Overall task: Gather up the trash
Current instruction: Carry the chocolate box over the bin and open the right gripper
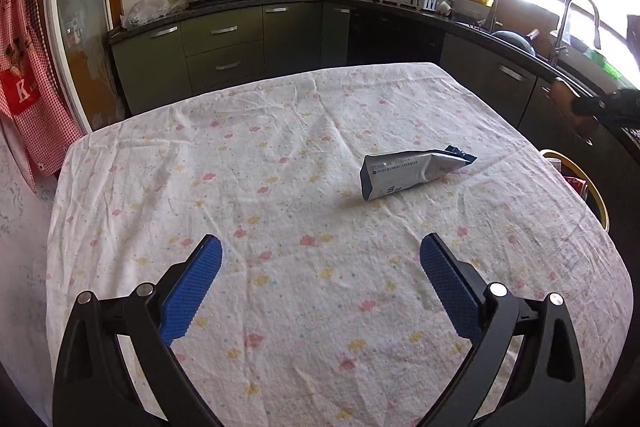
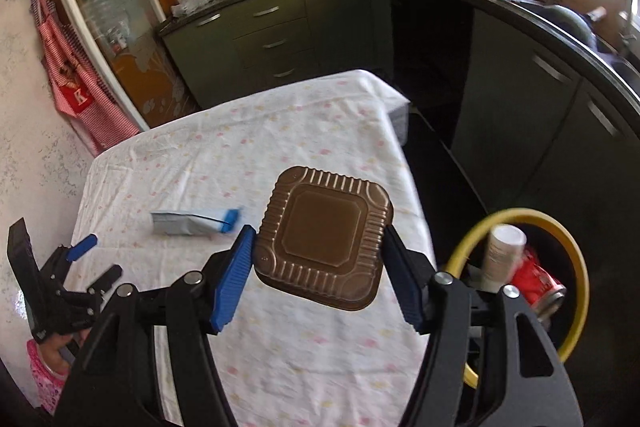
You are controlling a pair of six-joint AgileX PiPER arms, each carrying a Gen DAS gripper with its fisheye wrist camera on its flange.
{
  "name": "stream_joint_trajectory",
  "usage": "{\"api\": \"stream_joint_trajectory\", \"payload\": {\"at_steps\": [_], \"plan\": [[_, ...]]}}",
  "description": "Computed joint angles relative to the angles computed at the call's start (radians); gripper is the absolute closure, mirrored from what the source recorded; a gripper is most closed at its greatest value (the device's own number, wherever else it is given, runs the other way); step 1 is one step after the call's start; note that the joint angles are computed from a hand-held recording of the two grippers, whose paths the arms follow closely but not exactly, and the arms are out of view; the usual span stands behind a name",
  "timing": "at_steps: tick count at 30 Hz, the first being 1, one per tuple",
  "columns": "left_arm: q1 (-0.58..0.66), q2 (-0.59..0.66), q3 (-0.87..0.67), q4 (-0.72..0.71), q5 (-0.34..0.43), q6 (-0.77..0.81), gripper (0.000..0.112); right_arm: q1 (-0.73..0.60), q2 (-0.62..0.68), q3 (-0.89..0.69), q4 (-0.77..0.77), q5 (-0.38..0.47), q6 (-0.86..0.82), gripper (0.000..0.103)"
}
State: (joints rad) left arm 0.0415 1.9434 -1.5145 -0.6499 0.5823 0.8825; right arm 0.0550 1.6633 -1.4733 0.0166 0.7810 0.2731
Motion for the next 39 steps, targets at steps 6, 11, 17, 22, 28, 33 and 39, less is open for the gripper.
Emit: {"api": "stream_joint_trajectory", "payload": {"at_steps": [6, 11, 17, 22, 28, 33, 39], "plan": [[-0.005, -0.011, 0.017, -0.005, -0.027, 0.011, 0.014, -0.200, -0.186, 0.316, -0.098, -0.062, 0.072, 0.042], [-0.010, -0.014, 0.025, -0.009, -0.034, 0.021, 0.014, -0.285, -0.173, 0.417, -0.102, -0.128, 0.039, 0.042], [-0.018, -0.024, 0.044, -0.022, -0.049, 0.052, 0.014, -0.313, -0.116, 0.450, -0.147, -0.206, 0.119, 0.029], [-0.024, -0.027, 0.052, -0.029, -0.048, 0.072, 0.014, -0.349, -0.182, 0.514, -0.030, -0.249, 0.045, 0.029], [-0.032, -0.041, 0.069, -0.075, -0.017, 0.154, 0.014, -0.342, -0.250, 0.558, 0.073, -0.270, -0.018, 0.028], [-0.059, -0.054, 0.076, -0.058, 0.029, 0.201, 0.014, -0.315, -0.259, 0.549, 0.089, -0.275, -0.037, 0.027], [-0.078, -0.033, -0.066, 0.012, 0.211, 0.196, 0.014, -0.299, -0.287, 0.560, 0.116, -0.286, -0.068, 0.026]]}}
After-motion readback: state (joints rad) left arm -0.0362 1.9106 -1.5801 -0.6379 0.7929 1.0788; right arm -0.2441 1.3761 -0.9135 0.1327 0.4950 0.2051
